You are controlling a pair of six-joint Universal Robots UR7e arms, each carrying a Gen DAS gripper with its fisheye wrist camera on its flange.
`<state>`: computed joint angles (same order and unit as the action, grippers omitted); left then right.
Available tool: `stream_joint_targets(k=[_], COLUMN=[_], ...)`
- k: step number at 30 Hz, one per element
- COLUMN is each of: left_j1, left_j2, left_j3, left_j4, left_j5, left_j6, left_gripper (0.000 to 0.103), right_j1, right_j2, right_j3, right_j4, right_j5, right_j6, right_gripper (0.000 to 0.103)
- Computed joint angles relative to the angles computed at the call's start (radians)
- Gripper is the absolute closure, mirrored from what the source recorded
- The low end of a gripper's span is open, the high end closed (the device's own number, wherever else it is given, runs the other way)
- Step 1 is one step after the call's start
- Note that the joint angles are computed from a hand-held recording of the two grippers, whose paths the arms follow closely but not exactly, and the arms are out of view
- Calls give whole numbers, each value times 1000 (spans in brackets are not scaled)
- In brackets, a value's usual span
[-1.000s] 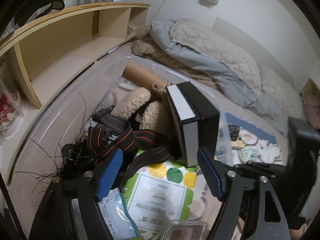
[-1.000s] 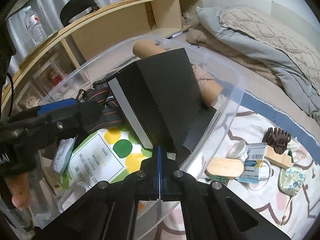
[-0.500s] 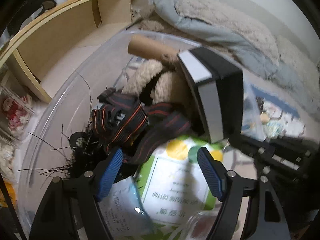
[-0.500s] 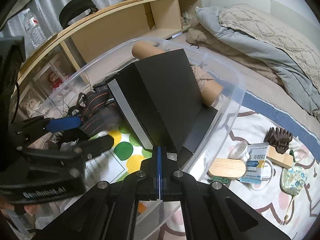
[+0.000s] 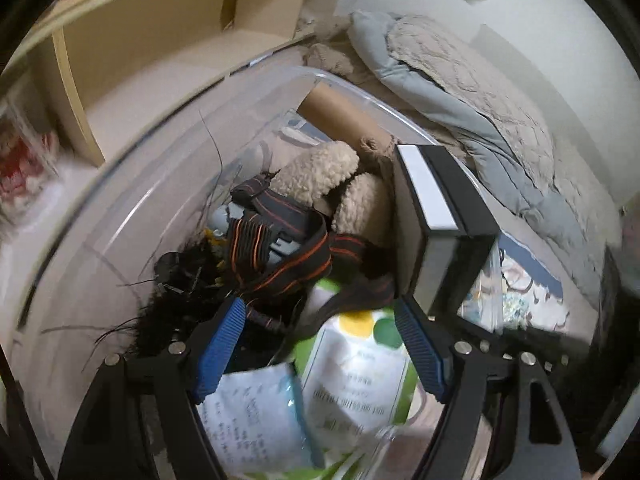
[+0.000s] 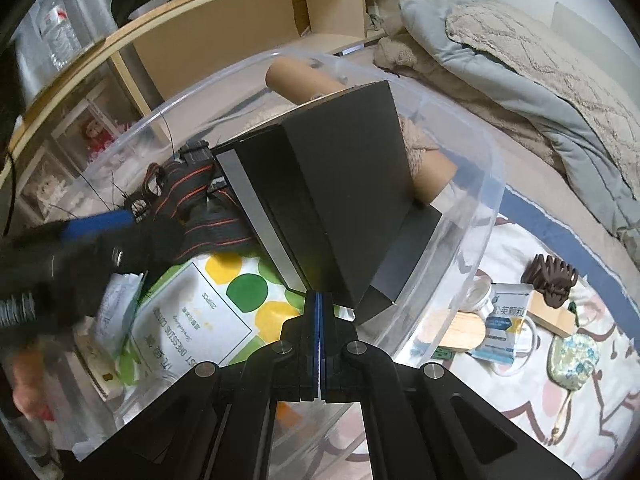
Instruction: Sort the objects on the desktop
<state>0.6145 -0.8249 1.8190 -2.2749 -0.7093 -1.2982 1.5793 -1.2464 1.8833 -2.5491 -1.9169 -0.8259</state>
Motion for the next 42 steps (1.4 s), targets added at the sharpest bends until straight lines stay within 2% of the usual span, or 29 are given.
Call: stream_joint_targets(k=[4,8,12,15,18,22,27,31,35,38,40,42], left_j1=[23,39,51,63,68,66,68,58,29,10,-3,-12], left_j2=[44,59,72,81,82,94,75,46,-2,-35,-55,-67], left_j3=[-59,-62,-79,-86,-97,-125,-101,-57,10,49,73,86], left_j4=[30,-35,-54,-90,-117,-114,-179,-245,-303,-332,-352,-359], left_j5=[-31,-71,-74,-92,-120,-108,-128,-123,-83,-49,-28,-8], left_j6=[47,93,105,122,138,157,176,212,221,226,231,236], left_gripper=[26,26,26,26,26,26,26,26,26,26,26,26], right_j1=[8,15,10,15,6,-15,-16,-27,-10,6,29,41], right_j2=[1,0,-12,-12,-4,2,-1,-16,-8,16,41,62], right_j3=[2,-2,-11,-9,-27,-45,-42,-46,-27,-28,-23,-41], right_j4=[-2,25,93,92,114,127,129,174,139,110,48,59], right_j5=[-32,-50,-32,-40,-11,47,68,126,121,90,33,11], right_j6=[0,18,61,88,148,208,206,218,200,205,196,204], right_gripper=[103,103,103,103,103,103,103,103,103,103,103,103])
